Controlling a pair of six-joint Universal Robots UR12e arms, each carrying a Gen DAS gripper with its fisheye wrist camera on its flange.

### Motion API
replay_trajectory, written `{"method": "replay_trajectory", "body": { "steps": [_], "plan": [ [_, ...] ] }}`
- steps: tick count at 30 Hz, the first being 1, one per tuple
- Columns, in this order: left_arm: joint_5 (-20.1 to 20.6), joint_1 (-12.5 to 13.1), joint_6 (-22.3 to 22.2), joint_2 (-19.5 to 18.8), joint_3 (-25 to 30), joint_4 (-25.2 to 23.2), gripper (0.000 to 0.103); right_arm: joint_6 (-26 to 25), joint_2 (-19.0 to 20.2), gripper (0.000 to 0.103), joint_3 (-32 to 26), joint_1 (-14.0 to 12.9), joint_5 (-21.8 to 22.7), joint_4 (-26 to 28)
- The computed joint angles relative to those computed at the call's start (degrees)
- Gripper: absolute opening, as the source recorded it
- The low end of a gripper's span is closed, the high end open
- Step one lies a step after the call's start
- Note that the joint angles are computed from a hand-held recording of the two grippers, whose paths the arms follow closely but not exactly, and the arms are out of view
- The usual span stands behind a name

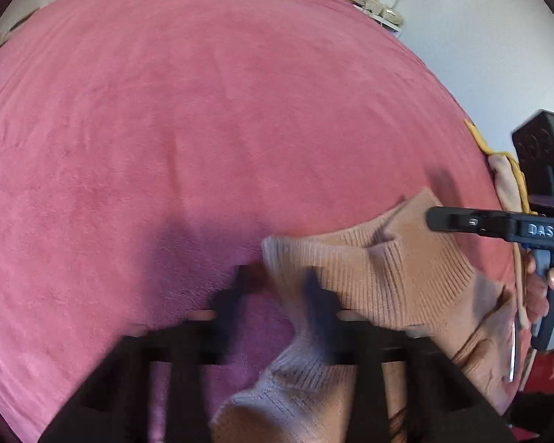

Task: Fold clothes
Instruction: 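Grasp the other sleeve cuff with the right gripper and lift it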

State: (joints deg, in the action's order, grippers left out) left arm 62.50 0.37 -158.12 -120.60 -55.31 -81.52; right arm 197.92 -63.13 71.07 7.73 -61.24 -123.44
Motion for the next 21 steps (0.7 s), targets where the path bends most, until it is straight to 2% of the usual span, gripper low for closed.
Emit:
{"method": "replay_trajectory", "body": {
  "steps": [5,9,10,11,12,13,15,16,18,19,20,21],
  "plan": [
    [-2.87,0.69,-2.19,0.67,-0.86,0.36,0.022,-0.29,-2.22,0.005,2.34,-0.48,0.45,-1.63],
    [-5.72,1.30,-3.78,1.39,-2.12,0.04,0.022,3.21,2.23,0.005,-4.03,1.14,0.49,-2.56],
    [-5.06,1.19,-3.90,1.31,-2.01,-0.49,0.027,4.24,3.21,0.005,-5.21,1.60,0.81,-2.98],
    [-4.88,1.13,-4.15,1.23,-1.95,-1.12,0.043,4.45,2.80,0.005,-4.68,1.40,0.91,-3.08],
    [-5.80,1.21,-4.67,1.19,-2.02,-1.95,0.049,5.07,3.83,0.005,-5.98,1.94,0.45,-2.83],
    [-6.84,1.29,-5.15,1.18,-2.12,-2.58,0.061,5.67,4.85,0.005,-7.30,2.45,0.00,-2.53],
    [-8.90,1.30,-5.94,1.25,-2.39,-2.82,0.072,6.17,5.57,0.005,-8.34,2.59,-0.05,-1.91],
    [-8.32,1.04,-5.86,1.20,-2.31,-2.77,0.071,6.08,5.58,0.005,-8.31,2.48,0.06,-1.60],
    [-6.61,0.38,-4.57,1.10,-2.16,-2.28,0.065,6.36,6.05,0.005,-8.84,2.54,-0.14,-1.33],
    [-5.90,0.19,-3.38,1.10,-2.19,-2.25,0.042,6.50,6.29,0.005,-9.11,2.58,-0.24,-1.20],
    [-5.19,0.00,-2.19,1.11,-2.23,-2.20,0.007,6.87,6.53,0.005,-9.29,2.66,-0.28,-1.39],
    [-4.97,-0.10,-1.25,1.18,-2.37,-2.21,0.006,7.23,6.77,0.005,-9.46,2.74,-0.32,-1.58]
  ]
}}
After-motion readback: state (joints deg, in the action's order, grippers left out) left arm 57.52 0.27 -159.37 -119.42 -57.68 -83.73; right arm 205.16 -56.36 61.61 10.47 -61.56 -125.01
